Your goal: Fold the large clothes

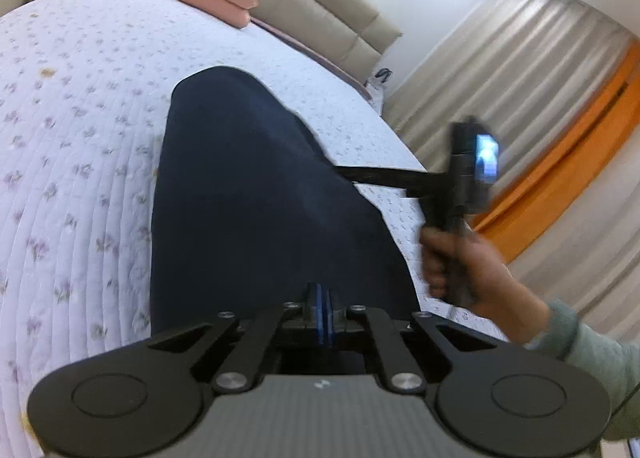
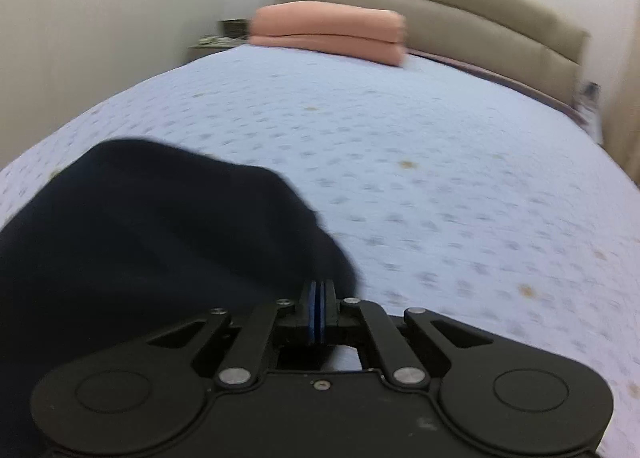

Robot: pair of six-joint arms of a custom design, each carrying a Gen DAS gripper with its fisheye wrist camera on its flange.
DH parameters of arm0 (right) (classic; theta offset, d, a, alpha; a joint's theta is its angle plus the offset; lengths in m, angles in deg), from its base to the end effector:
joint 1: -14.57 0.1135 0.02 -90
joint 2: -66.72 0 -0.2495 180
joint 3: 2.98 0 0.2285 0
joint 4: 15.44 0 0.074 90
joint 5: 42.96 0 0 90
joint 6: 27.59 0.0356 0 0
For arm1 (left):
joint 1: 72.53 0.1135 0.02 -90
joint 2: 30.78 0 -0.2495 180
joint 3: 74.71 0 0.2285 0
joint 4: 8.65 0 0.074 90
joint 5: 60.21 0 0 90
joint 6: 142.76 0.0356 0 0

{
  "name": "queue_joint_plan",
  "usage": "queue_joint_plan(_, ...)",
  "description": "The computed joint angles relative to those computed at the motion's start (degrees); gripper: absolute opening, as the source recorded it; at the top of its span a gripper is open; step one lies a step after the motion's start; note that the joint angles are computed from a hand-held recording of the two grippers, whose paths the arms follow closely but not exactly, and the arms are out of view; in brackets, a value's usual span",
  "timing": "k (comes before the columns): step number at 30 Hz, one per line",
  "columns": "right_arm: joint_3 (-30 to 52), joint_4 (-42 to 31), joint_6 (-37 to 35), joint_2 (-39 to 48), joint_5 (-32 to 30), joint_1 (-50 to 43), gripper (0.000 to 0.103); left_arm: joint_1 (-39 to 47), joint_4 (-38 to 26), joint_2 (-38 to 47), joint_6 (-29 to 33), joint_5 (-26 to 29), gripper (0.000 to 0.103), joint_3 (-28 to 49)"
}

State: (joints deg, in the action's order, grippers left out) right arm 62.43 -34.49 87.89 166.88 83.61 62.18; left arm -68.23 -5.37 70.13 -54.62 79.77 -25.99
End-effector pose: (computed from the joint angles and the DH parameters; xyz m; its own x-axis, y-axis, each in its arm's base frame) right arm 0.2262 0.2164 0.1461 -0.6442 -0.1933 -0.7400 -0.0873 0.9798 -0.1800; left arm 0.2723 -0.0069 0.1049 -0.7659 -0.0785 -0.6382 0.4291 0.6768 -0.5982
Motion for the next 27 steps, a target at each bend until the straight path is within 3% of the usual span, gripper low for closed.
queue_joint_plan(2,-0.9,-6.0,5.4,-6.3,2.6,4.7,0.015,-1.0,0.9,-0.5,-0.4,-2.7,0.005,-0.3)
queue_joint_plan(4,-2.2,-9.0,10.3,-11.7,4.4,11.6,0.015,-3.7,1.3,-2.7,-1.9,-6.9,0.005,-1.1)
queue_joint_plan(6,0.4,-13.4,15.0,-10.2,2.0,17.1,0.018,-5.8,1.3,-5.5,-3.9,-11.1,0.005,-2.7)
queue_joint_plan(9,3.2,-21.8,24.7,-3.5,0.7,23.0,0.018,-8.1,-5.8,-10.8,-7.1,-16.1,0.005,-2.1)
queue_joint_plan(14,2.0,-34.0,45.5,-5.9,-1.5,29.2,0.018,-11.9,-22.8,-26.7,-2.0,-25.2,0.007,-3.4)
queue_joint_plan(16,0.3,-38.8,54.1,-8.5,-3.9,32.0,0.026,-12.5,-28.5,-32.9,-2.2,-28.0,0.011,-4.6)
queue_joint_plan(17,-0.2,-40.7,58.2,-9.2,-4.4,33.6,0.039,-12.9,-30.7,-36.2,-2.6,-29.4,0.011,-5.4)
queue_joint_plan(20,1.2,-50.2,71.4,-12.4,-5.2,39.6,0.043,-15.5,-37.7,-45.4,-4.6,-34.5,0.012,-6.6)
queue_joint_plan(21,3.0,-54.1,75.0,-12.9,-4.7,41.7,0.052,-17.1,-40.6,-49.2,-5.3,-36.7,0.012,-6.5)
queue_joint_plan(22,5.4,-58.0,78.1,-12.7,-4.1,43.8,0.057,-19.3,-43.8,-52.8,-6.1,-39.5,0.012,-5.8)
queue_joint_plan(24,11.0,-65.9,83.0,-12.2,-1.1,47.4,0.084,-25.2,-49.1,-59.8,-8.0,-46.7,0.015,-4.1)
queue_joint_plan(27,27.0,-82.5,89.8,-5.4,6.4,52.3,0.090,-35.4,-55.9,-65.6,-12.0,-59.2,0.030,1.5)
